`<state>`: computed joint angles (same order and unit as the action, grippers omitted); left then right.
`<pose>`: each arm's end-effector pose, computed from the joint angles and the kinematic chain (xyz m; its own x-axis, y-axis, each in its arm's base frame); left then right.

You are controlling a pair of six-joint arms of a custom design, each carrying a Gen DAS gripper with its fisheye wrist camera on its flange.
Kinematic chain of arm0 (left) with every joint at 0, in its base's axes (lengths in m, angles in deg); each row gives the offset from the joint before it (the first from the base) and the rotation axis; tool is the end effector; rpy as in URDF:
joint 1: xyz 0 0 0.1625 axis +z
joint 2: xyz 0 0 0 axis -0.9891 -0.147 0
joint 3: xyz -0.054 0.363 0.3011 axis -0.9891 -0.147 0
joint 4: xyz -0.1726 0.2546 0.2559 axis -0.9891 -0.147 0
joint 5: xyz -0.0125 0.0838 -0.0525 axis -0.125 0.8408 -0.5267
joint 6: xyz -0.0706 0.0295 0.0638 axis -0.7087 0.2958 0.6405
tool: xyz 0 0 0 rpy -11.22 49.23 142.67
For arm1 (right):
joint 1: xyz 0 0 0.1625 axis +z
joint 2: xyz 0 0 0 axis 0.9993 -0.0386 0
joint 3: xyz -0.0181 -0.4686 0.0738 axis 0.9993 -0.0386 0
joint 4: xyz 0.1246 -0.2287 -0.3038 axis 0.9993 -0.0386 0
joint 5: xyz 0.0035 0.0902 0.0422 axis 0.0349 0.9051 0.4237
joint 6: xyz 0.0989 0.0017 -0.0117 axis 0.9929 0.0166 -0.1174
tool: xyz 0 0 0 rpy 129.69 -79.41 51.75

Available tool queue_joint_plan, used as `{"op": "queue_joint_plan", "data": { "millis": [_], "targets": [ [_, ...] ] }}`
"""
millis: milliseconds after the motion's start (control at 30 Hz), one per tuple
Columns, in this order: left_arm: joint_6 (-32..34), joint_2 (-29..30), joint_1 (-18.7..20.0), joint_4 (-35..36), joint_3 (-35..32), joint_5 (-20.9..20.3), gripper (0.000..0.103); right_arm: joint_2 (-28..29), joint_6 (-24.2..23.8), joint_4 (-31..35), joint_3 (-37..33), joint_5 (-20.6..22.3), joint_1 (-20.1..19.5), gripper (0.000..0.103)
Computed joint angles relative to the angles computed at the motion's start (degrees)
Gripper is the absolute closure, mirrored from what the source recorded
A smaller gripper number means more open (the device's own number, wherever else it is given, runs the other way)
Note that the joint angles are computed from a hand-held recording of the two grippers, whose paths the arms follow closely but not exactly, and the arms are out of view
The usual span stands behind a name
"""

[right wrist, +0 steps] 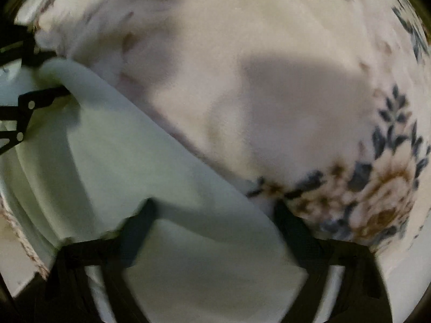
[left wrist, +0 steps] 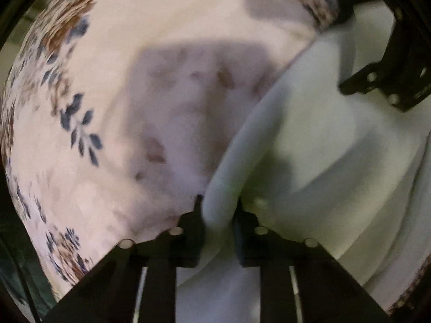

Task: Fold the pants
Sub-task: 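Grasp the waistband edge with the left tool while the right tool grasps the other waistband corner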

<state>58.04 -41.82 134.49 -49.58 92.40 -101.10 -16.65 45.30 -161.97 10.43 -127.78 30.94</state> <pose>-0.1387 -0.5063 0.4598 -0.3829 0.7989 -0.4638 0.5436 0.6008 0.5861 0.4149 -0.5841 -0.0388 -0.6771 -0.5219 0.5187 -0.2506 0.8263 0.5044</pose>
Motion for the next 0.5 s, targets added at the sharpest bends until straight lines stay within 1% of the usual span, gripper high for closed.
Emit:
{"op": "queue_joint_plan", "data": {
  "millis": [67,133,167,233,267,300,333,367,400,433,467,500],
  "targets": [
    [-2.7,-0.5,-0.1,0.7,-2.8,-2.1,0.093,-1.6,-1.0,-3.5,2.6,-0.3,0.6,0.076],
    [-4.8,-1.6,-1.0,1.5,-4.6,-2.8,0.094,-3.3,-1.6,-6.0,5.1,-2.1,1.8,0.084],
    [-6.3,-2.1,-1.4,2.5,-6.0,-4.6,0.094,-5.0,-1.9,-8.6,7.9,-2.8,2.6,0.087],
    [-9.0,-4.2,-3.3,3.3,-6.3,-4.9,0.095,-7.4,-1.7,-11.6,10.9,-4.0,3.6,0.087],
    [-10.6,-4.8,-4.1,5.0,-7.3,-6.2,0.095,-9.2,-1.5,-13.6,12.9,-3.5,4.0,0.088],
    [-12.1,-5.7,-5.1,5.7,-7.6,-6.0,0.095,-10.6,-1.6,-14.8,14.3,-3.7,4.3,0.088],
    [-13.8,-6.3,-6.4,8.5,-8.9,-6.9,0.095,-12.3,-1.5,-16.4,16.1,-3.4,4.8,0.088],
    [-16.3,-7.2,-7.5,10.2,-10.0,-7.3,0.095,-13.4,-1.1,-17.3,17.2,-2.9,5.0,0.089],
    [-18.2,-8.5,-8.0,10.9,-8.7,-8.4,0.095,-14.8,-0.6,-18.2,18.7,-3.1,5.5,0.089],
    [-21.5,-9.1,-8.6,12.9,-9.8,-10.3,0.095,-16.0,-0.2,-18.7,19.9,-3.0,5.9,0.089],
    [-23.5,-9.0,-8.4,12.5,-9.4,-10.1,0.095,-17.2,0.7,-18.3,20.7,-2.8,6.4,0.089],
    [-25.3,-8.5,-8.2,11.3,-9.1,-11.0,0.095,-17.3,2.3,-17.8,20.5,-2.4,7.3,0.089]
  ]
}}
